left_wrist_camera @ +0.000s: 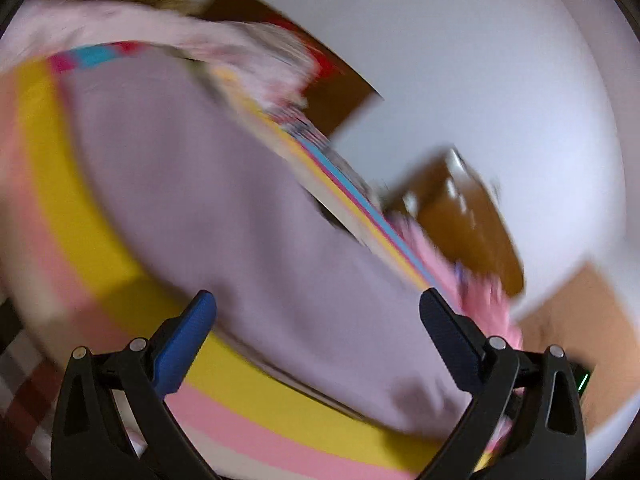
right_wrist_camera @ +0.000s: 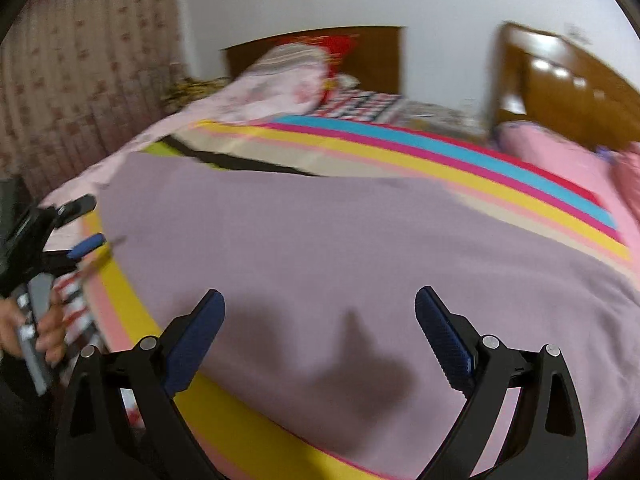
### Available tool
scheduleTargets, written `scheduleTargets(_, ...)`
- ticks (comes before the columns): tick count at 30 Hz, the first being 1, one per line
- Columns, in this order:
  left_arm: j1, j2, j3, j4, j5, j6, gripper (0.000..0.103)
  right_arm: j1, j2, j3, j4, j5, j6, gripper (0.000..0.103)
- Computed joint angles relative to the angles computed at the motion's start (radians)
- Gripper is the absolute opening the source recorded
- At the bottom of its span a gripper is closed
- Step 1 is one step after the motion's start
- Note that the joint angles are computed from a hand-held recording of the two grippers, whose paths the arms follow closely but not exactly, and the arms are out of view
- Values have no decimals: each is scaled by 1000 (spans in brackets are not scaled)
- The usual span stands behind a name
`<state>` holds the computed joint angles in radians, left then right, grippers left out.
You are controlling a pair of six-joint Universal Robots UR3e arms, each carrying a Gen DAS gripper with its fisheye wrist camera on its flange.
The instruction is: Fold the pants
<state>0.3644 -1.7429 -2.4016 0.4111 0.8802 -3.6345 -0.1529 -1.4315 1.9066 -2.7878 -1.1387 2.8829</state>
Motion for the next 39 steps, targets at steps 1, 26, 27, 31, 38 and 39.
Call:
scheduleTargets(1,73,30,-24,-29,-18,19,101,23,37,-48,5,8,4,92)
scheduleTargets(26,318,-366,459,-327,-155,138,43,167,213,-204,42,-22,37,92)
scheduleTargets(27,329,-367,441,-320,-154,148,25,171,219,-222,49,-20,37,92)
scheduleTargets(31,398,-388,357,-178,-266,117,14,200,277,-356,104,-17,30,92)
scheduleTargets(38,298,-124,278,-131,-100,161,13,336,519,-763,423,-186,-14,92)
scheduleTargets(39,283,-85,281,-139,-95,169,13,354,543,-771,432,-221,-38,93)
